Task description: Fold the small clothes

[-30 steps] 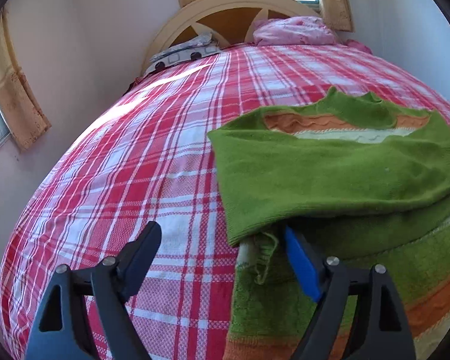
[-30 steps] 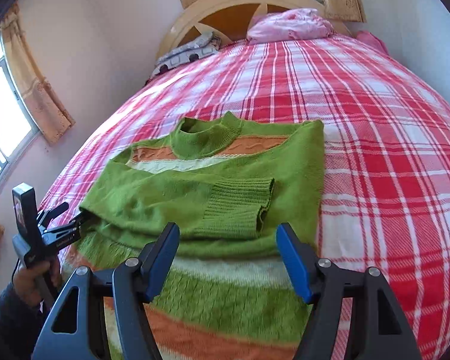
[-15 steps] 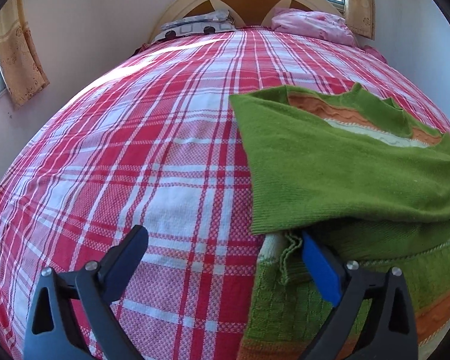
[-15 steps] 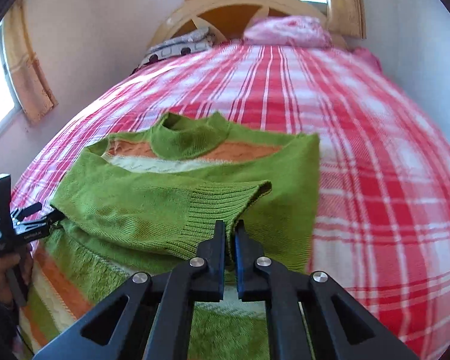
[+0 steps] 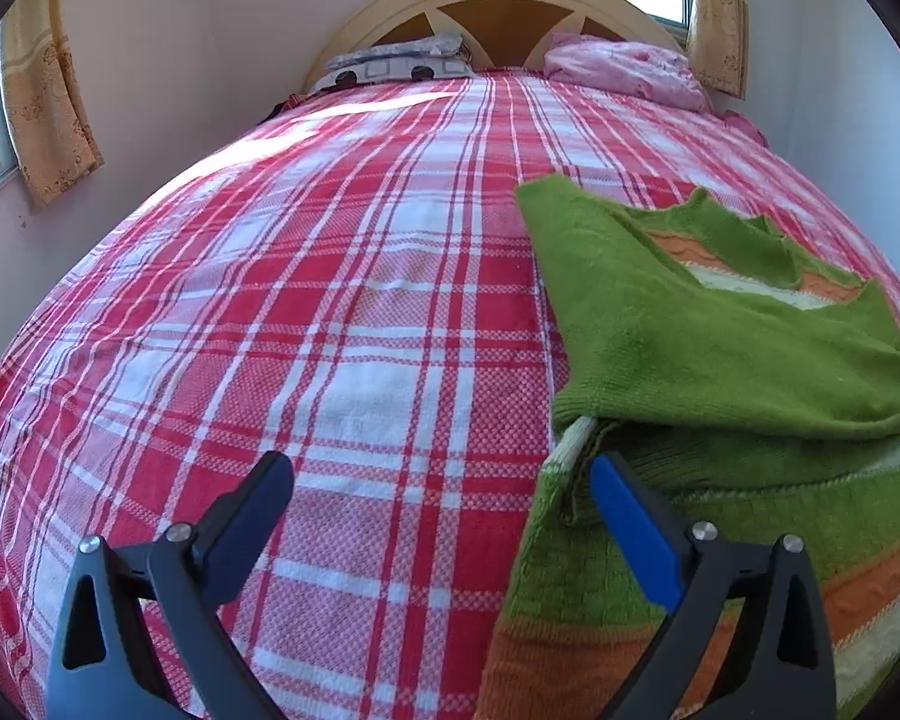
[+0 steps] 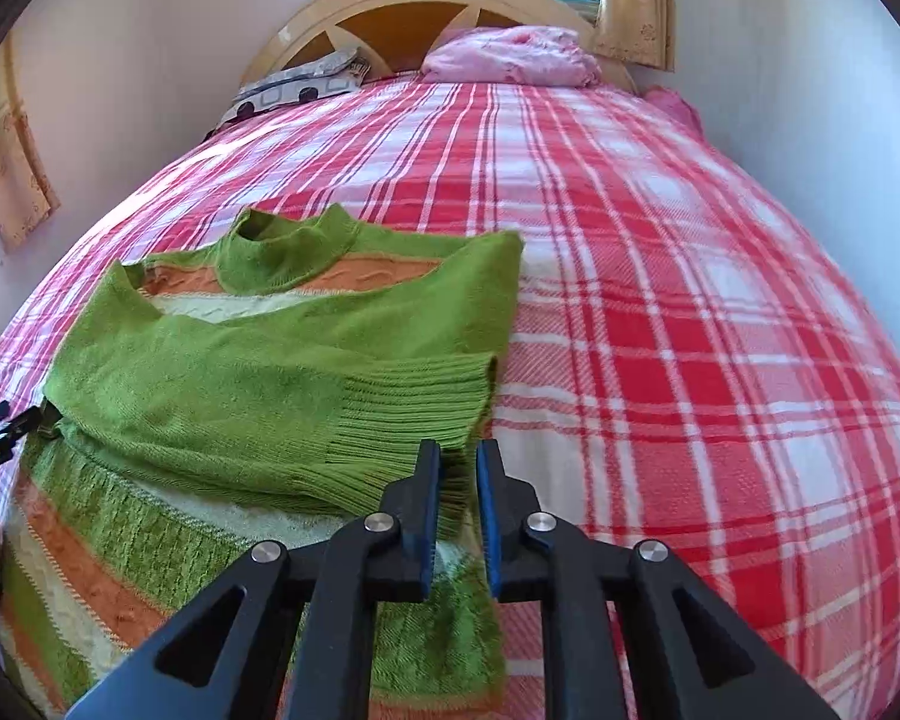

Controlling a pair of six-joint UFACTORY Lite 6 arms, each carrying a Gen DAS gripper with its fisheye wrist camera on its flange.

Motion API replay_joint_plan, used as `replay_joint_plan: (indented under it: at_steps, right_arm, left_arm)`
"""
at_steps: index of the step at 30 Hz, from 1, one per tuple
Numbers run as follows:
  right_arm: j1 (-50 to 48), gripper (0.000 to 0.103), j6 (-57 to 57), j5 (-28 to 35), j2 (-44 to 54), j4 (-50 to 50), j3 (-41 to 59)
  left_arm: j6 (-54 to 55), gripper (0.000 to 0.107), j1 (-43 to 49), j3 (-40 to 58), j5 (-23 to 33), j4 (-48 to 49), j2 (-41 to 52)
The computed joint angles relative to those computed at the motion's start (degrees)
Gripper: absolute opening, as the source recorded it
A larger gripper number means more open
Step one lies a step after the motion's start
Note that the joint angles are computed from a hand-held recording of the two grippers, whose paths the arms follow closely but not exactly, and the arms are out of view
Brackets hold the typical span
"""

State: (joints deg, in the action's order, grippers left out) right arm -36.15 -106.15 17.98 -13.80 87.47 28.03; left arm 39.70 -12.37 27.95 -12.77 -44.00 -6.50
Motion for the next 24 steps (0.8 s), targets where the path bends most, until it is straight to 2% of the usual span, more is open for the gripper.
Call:
replay_joint_plan:
  at_steps: [1, 2, 5, 8, 11, 13, 15, 17, 19, 21, 24]
  right_arm:
    - [0.9, 0.038, -0.6, -0.5, -2.2, 0.8, -0.7]
    - [1.0, 0.050, 0.0, 0.6, -3.8, 0.2, -0.9]
    - [4.5, 0.051, 6.2, 3.6, -3.5, -3.6, 1.9]
    - [8.7, 0.050, 9.5, 7.2, 4.0, -4.1, 6.7]
    - [12.0, 0.050, 13.8, 3.0, 14.1, -5.0, 10.9]
    - [12.1, 0.050, 5.2, 0.9, 16.8, 2.1, 9.2]
    - [11.5, 0.050, -6.8, 1.0, 13.2, 10.6, 4.0]
    - [12.6, 0.050, -11.6, -1.1, 8.5, 13.9, 0.0]
    - [12.7, 0.051, -8.0, -1.5, 2.1, 10.0, -3.5]
    - [11.0, 0.051, -2.3, 2.1, -1.7, 4.0, -4.9]
    - [11.5, 0.051, -5.7, 3.3, -3.4, 8.1, -6.3]
  left_arm:
    - [2.1, 0.102, -0.1, -1.2, -0.3, -1.9, -2.5]
    - [5.9, 0.102, -0.5, -1.8, -0.5, -5.8, -5.1]
    - [9.8, 0.102, -2.2, -0.4, -1.6, -10.7, -8.9]
    - [15.9, 0.103, -6.6, 6.9, -4.1, -18.3, -1.2]
    - [18.5, 0.103, -9.8, 12.9, -7.7, -22.2, 9.1]
    - [20.4, 0.103, -10.5, 14.8, -10.0, -24.8, 14.1]
    - [19.9, 0.103, -9.0, 15.5, -8.1, -24.1, 17.8]
    - [14.8, 0.103, -6.9, 14.1, -5.2, -19.0, 16.3]
    - [13.4, 0.103, -5.0, 14.2, -2.8, -17.6, 16.5]
    - [7.7, 0.103, -2.7, 13.7, -1.0, -12.2, 16.4]
    - [4.0, 0.103, -1.7, 13.1, -0.2, -10.0, 16.0]
